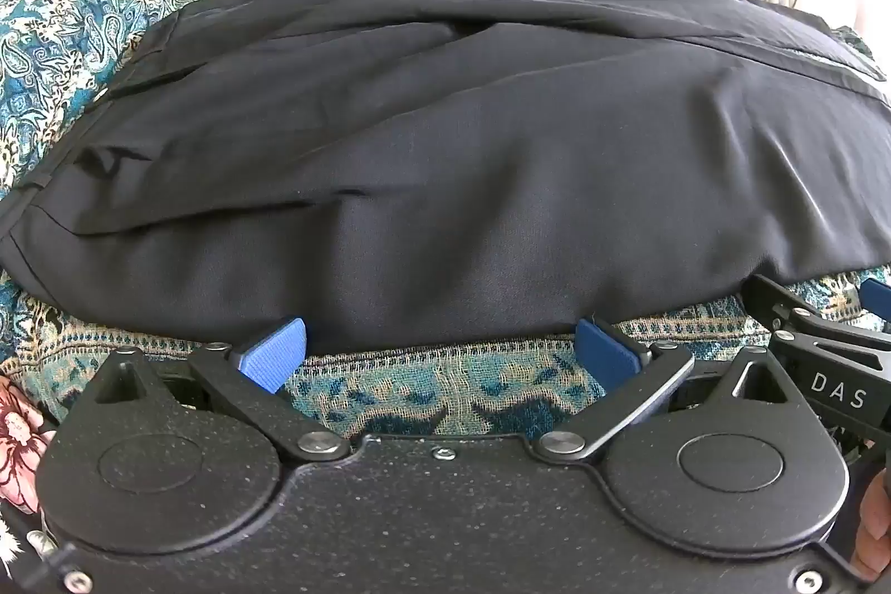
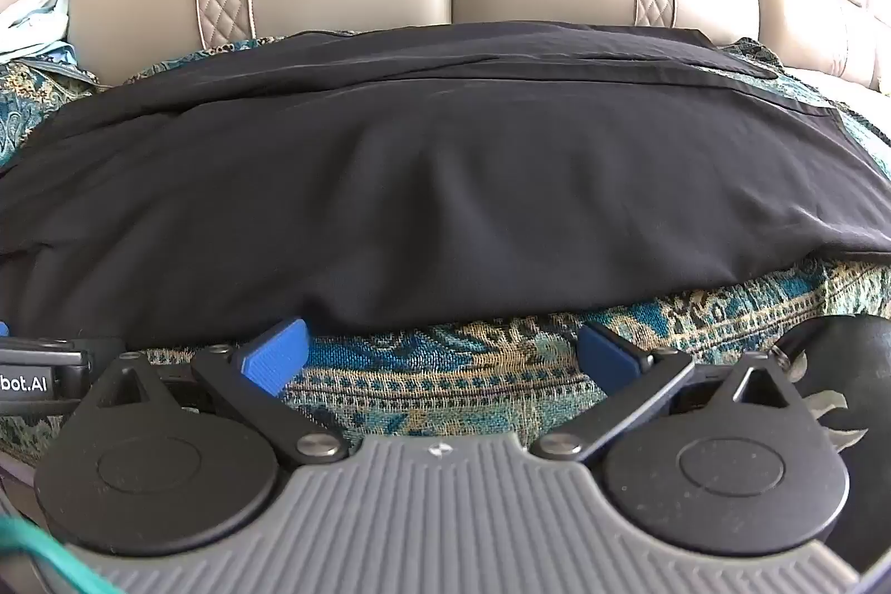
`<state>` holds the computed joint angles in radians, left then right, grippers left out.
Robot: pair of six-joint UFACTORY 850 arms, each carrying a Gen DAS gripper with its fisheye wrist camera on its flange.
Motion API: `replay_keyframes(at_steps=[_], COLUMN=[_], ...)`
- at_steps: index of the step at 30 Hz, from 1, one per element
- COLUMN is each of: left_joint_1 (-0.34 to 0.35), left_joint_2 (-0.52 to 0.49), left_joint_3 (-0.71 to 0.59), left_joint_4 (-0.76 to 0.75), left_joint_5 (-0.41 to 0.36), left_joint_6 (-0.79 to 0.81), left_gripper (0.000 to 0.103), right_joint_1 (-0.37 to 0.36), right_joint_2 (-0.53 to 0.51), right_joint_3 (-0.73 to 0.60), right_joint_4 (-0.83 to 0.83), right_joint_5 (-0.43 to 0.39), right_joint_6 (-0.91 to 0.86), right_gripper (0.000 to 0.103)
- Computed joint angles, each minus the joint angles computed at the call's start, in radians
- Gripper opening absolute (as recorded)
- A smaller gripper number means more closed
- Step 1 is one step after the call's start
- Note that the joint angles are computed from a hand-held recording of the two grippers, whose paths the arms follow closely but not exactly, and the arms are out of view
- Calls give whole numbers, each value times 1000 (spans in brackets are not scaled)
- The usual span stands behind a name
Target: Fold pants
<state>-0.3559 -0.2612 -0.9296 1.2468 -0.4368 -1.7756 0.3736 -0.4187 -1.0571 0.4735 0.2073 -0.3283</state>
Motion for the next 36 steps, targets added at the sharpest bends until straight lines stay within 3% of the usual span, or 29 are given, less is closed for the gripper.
replay_keyframes(at_steps=[15, 18, 36], left_joint_1=[0, 0, 0], left_joint_2=[0, 0, 0], left_joint_3=[0, 0, 0], left_joint_4=[0, 0, -2], left_joint_5=[0, 0, 0], left_joint_6=[0, 0, 2], left_gripper=[103, 103, 103], right_joint_1=[-6, 0, 0], right_joint_2=[-1, -3, -5], right_joint_3=[3, -14, -14], right_joint_4=[-23, 68, 73], right_joint_5=[-8, -28, -28], right_joint_6=[11, -68, -64], right_gripper=[103, 103, 103])
